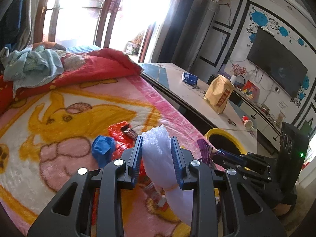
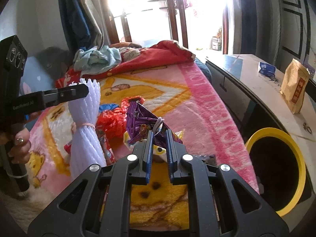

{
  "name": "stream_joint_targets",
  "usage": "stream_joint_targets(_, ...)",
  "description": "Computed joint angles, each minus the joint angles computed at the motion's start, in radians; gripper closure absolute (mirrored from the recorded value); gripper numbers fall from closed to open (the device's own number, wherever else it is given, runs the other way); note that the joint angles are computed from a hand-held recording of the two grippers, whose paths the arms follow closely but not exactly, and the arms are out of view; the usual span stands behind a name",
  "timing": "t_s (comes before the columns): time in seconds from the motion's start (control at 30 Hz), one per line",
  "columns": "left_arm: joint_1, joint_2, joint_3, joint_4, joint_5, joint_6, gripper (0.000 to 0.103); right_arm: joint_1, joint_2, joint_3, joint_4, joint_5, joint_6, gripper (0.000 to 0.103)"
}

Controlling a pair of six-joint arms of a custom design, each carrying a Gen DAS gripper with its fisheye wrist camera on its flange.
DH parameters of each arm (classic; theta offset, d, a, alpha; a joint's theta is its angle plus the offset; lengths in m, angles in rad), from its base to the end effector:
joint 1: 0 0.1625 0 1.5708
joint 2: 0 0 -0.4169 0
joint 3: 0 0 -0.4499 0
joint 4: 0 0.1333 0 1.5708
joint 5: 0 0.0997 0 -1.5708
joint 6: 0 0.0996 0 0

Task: Collect trash
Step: 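Grasp another white foam net with left tool while right tool grasps purple wrapper, then carry the foam net and purple wrapper with both tools over the yellow bin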

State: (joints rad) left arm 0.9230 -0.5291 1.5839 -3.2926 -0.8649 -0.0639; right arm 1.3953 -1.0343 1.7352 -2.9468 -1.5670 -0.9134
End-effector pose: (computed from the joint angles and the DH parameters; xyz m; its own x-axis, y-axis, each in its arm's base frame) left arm -0.2689 -0.6833 -0.0163 -0.8776 0.0989 -0.4691 0.4189 0.6341 -0.6499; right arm 0.0099 -0.7096 0.2152 -0.7098 -0.5032 0.4929 -0.6965 0.6061 -0.3842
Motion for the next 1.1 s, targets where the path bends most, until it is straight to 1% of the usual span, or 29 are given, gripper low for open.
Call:
stream_joint_targets(0.53,-0.007,0.094,-0.146,0.052,-0.027,0.064,0.076,-0.028,-0.001,-0.064,-0.025,-0.002,0.087,0.095)
stream_joint_targets(0.93,-0.013,0.169,-0.258,0.102,-0.051,0.107,0.076,-0.048,0.005,-0.101,-0.112,-0.031,0.121,0.095)
stream_joint_targets(1.1,-0.019,0.213,-0.318,0.129,-0.064,0.13,0.076,-0.067,0.006,-0.13,-0.121,-0.033,0.171,0.095)
